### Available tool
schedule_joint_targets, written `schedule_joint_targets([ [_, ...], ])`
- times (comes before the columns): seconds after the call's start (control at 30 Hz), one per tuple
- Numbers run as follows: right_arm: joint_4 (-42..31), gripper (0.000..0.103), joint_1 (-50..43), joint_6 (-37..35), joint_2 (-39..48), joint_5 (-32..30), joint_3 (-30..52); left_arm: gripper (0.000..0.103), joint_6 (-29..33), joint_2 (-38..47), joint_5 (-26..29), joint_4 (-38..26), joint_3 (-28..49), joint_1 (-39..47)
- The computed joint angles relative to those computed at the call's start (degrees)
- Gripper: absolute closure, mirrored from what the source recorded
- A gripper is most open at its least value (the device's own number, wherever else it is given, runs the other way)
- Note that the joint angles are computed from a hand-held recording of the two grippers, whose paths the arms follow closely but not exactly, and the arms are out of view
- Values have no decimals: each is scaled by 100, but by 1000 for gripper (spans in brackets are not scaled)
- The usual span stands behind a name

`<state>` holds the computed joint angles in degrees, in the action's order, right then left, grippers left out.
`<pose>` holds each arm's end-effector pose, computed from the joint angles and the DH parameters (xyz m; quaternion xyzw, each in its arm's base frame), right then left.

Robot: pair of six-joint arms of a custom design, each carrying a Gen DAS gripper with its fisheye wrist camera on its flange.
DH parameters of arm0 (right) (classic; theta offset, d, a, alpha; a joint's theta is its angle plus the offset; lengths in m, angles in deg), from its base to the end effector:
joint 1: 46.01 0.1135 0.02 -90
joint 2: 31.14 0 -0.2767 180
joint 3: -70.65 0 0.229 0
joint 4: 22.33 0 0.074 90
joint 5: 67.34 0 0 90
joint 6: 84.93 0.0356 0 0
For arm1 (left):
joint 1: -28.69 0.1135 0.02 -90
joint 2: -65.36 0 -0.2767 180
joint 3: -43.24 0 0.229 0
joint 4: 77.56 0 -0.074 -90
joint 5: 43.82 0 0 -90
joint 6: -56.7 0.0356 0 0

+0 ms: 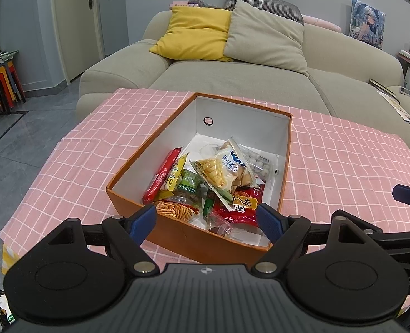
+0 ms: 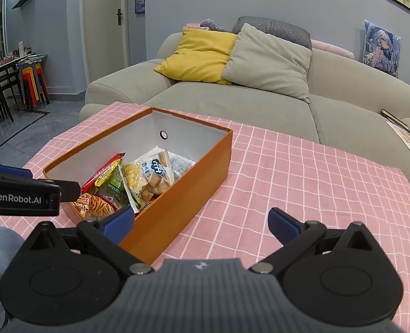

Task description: Organize snacks

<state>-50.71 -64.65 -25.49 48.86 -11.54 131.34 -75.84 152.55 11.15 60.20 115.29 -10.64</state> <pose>0.2506 -0.0634 0.2338 -0.1981 0.8755 0.1057 0.4278 0.2319 -0.1636 0.2432 -0.1101 0.9125 0.0427 0.3916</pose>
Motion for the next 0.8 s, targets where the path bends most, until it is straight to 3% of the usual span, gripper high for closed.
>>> schedule_joint_targets([
  [0.8,-32,4,6,4,-22,8,4,8,78,-58,-91,-36,-45,26],
])
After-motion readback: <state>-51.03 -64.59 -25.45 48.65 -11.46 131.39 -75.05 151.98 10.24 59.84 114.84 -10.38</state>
